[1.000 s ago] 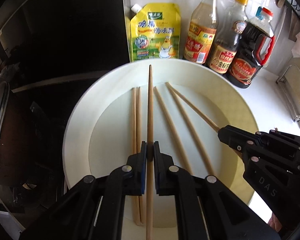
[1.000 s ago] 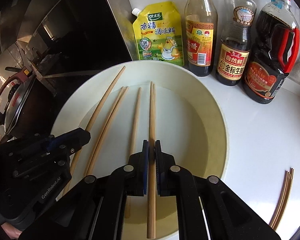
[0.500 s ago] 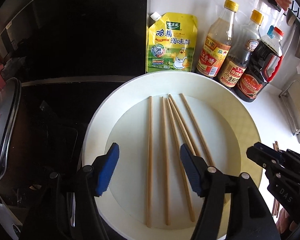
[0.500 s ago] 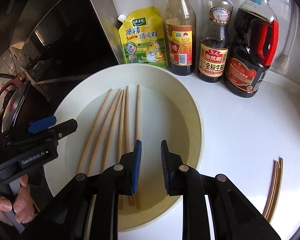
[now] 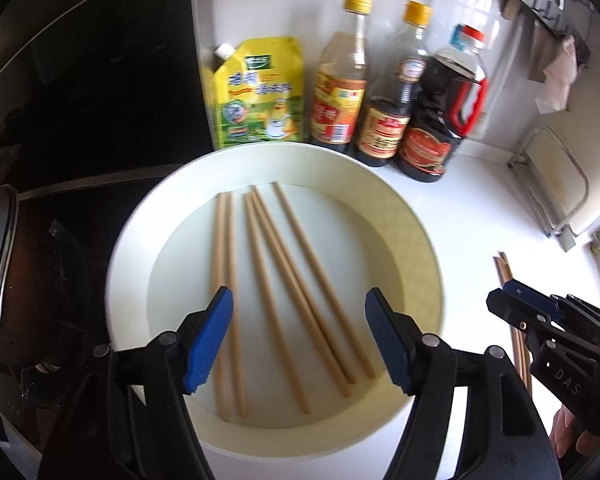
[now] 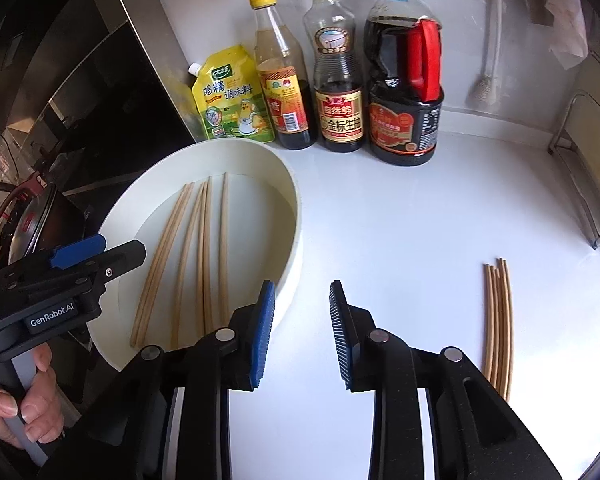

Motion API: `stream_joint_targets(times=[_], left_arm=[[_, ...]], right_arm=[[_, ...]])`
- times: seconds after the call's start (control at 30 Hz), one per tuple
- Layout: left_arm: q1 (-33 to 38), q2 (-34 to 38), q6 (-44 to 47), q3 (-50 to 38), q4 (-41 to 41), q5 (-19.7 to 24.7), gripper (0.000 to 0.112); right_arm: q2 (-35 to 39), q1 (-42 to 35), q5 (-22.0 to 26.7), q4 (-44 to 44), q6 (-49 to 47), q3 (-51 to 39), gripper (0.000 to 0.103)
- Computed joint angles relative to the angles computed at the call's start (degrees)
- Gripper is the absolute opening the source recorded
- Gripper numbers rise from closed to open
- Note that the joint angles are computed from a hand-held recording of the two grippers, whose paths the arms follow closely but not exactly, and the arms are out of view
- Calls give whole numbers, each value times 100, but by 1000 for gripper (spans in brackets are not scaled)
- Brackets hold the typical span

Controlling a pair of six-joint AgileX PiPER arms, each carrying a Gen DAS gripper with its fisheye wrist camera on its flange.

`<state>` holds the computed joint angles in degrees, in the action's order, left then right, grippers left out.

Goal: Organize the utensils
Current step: 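Move both grippers back to the chopstick bundle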

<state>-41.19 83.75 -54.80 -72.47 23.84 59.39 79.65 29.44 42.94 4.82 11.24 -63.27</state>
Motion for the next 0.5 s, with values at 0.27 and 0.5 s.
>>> stream_joint_targets(times=[0.27, 0.5], left_arm=[[-693, 567, 92, -760, 134, 170, 67], [-1171, 1263, 99, -1637, 92, 329, 67]], right_arm=[[-899, -899, 39, 118, -129, 726, 28], [-1416, -2134, 360, 689, -1132, 1119, 28]])
